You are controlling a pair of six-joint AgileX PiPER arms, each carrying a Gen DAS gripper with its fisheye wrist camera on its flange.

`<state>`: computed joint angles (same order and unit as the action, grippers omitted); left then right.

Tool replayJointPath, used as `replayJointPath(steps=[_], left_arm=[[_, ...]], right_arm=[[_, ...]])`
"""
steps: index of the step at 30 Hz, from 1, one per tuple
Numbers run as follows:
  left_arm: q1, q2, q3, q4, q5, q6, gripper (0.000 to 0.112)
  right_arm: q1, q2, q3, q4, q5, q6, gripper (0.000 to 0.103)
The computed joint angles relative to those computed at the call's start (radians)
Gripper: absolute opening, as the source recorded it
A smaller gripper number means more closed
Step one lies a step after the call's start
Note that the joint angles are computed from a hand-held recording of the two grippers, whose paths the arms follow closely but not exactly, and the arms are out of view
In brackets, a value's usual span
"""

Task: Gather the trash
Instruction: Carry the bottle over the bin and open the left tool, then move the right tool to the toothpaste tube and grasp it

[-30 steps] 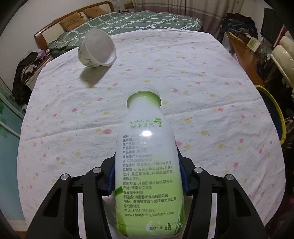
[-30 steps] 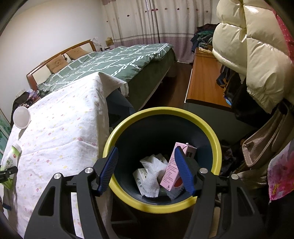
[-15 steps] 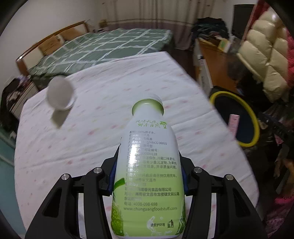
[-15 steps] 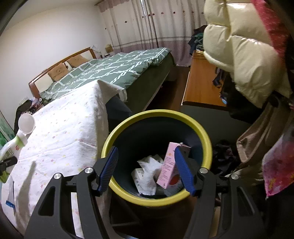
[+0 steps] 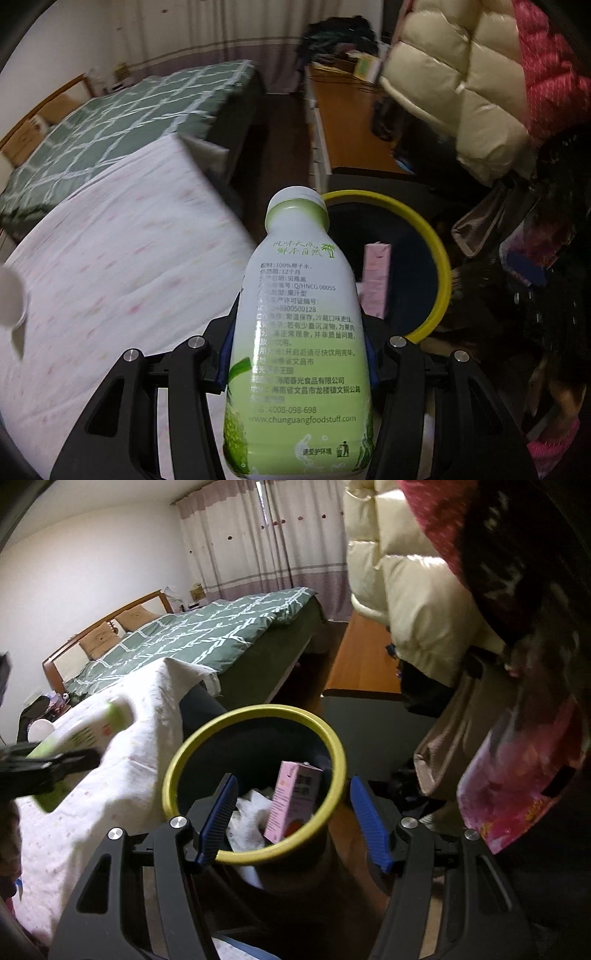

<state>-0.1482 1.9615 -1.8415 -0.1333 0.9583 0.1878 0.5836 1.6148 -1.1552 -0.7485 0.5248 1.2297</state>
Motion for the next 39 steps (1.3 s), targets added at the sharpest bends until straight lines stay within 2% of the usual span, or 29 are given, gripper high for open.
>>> replayJointPath(steps=[8,9,10,14,20,24,28,33,39], left_arm=[[-0.105,0.291,-0.416,0.039,0.147,-0.066,0.052],[-0.112,0.332,-0.481,0.043,0.172,-0.080,0.060],[-0.115,0.348,-0.507,0.046,0.170,-0.088,0.073],[-0.112,0.264,-0.394,0.033,0.079,-0.091,0.078],[-0.026,-0.039,-0.021,-0.033,-0.090,-0.038,0.088],[0.112,-0.281,0.245,-0.135,-0.164,0.057,0.092],[0.282,-0.460,0.420,-0.207,-0.180,0.153,0.092],[0.574,-0.619,0.561,-0.343,-0.138,0.323,0.092],[1.032,-0.705,0.628,-0.572,-0.027,0.607,0.094]], right_arm=[[-0.030,-0.039,0.065,-0.004,-0.011,0.022,0.061],[-0.028,-0.040,0.067,-0.003,-0.006,0.022,0.061],[-0.025,-0.040,0.065,-0.001,-0.001,0.020,0.061],[-0.008,-0.039,0.058,0.010,0.013,0.011,0.061],[0.032,-0.012,0.020,0.029,0.024,-0.010,0.061],[0.085,0.023,-0.030,0.047,0.043,-0.029,0.061],[0.158,0.083,-0.115,0.079,0.072,-0.073,0.061],[0.259,0.178,-0.260,0.129,0.110,-0.145,0.062],[0.404,0.387,-0.586,0.279,0.191,-0.379,0.065]])
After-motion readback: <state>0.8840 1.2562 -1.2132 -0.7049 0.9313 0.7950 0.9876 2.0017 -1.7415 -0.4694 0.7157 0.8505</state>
